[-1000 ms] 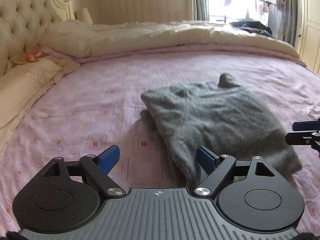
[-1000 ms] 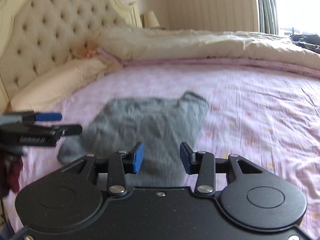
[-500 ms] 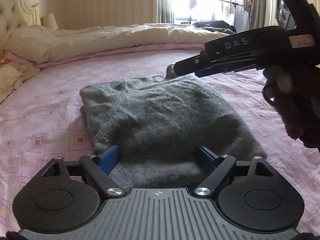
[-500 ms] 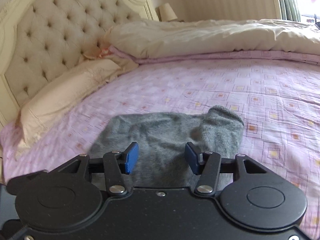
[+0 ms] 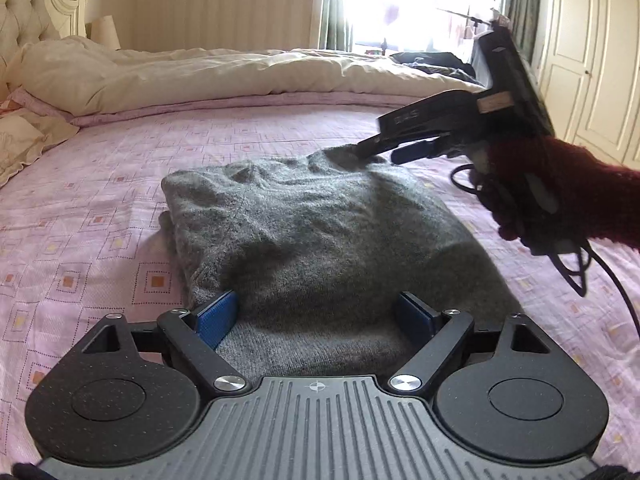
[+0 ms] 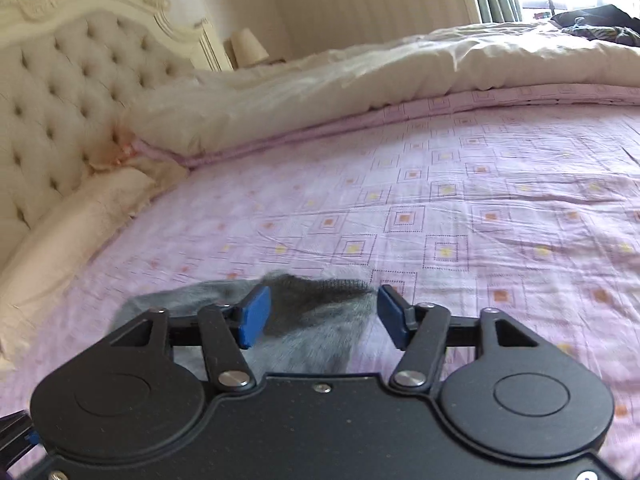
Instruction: Fold small clothes
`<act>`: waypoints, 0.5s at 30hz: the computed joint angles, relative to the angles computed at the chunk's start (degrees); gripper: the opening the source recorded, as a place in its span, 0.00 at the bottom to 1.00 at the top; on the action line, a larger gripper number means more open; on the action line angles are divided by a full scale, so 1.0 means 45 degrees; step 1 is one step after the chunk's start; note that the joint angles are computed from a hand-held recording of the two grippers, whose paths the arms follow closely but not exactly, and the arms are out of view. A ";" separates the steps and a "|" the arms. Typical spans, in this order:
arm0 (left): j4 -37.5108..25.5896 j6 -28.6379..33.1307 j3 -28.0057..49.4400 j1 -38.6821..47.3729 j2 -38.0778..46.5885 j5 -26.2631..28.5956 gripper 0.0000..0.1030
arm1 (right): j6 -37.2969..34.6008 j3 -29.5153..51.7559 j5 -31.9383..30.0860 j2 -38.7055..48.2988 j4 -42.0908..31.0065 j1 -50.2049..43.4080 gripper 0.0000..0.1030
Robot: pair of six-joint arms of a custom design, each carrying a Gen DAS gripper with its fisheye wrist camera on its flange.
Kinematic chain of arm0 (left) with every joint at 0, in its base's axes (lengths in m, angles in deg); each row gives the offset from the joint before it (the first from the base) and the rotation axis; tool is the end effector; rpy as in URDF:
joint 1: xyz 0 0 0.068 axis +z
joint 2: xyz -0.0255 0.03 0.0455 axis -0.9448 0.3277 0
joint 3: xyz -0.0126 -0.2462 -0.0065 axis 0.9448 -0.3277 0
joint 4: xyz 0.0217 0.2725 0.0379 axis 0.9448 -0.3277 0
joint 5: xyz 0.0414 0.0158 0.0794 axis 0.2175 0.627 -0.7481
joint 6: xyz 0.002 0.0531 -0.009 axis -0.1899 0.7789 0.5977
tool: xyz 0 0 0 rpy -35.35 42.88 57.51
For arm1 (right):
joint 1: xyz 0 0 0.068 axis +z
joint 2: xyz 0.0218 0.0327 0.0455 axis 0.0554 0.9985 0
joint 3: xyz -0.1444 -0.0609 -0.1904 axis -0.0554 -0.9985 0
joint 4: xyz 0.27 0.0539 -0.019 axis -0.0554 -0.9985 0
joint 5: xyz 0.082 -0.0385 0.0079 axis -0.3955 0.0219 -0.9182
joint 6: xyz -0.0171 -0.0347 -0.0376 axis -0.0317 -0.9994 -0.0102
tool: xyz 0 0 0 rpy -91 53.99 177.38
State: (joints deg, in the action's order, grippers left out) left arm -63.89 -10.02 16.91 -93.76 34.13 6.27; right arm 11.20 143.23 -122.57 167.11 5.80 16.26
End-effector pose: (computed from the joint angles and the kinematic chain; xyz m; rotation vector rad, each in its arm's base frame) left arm 0.1587 -0.0541 0.1304 -0.1395 2.2101 -0.0357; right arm 0.4128 0.1164 0.1368 -0.5916 2.1846 0.7854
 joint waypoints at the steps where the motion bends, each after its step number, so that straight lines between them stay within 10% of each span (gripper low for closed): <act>1: -0.0370 -0.0126 0.0038 0.0156 -0.0442 0.0204 0.83 | -0.0095 -0.0618 -0.0510 -0.0494 0.0068 -0.0316 0.67; 7: -0.2113 -0.0712 0.0397 0.2798 -0.2772 0.2478 0.83 | -0.0906 -0.3684 -0.2548 -0.2786 -0.0498 -0.1659 0.68; 15: 0.0018 -0.0250 0.2350 0.8230 0.3030 0.7002 0.83 | -0.1320 -0.5772 -0.3627 -0.3576 -0.0957 -0.1800 0.69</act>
State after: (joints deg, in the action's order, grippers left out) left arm -63.81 -11.14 27.49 -56.73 47.76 37.78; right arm 5.26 117.26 -138.90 151.02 1.49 8.16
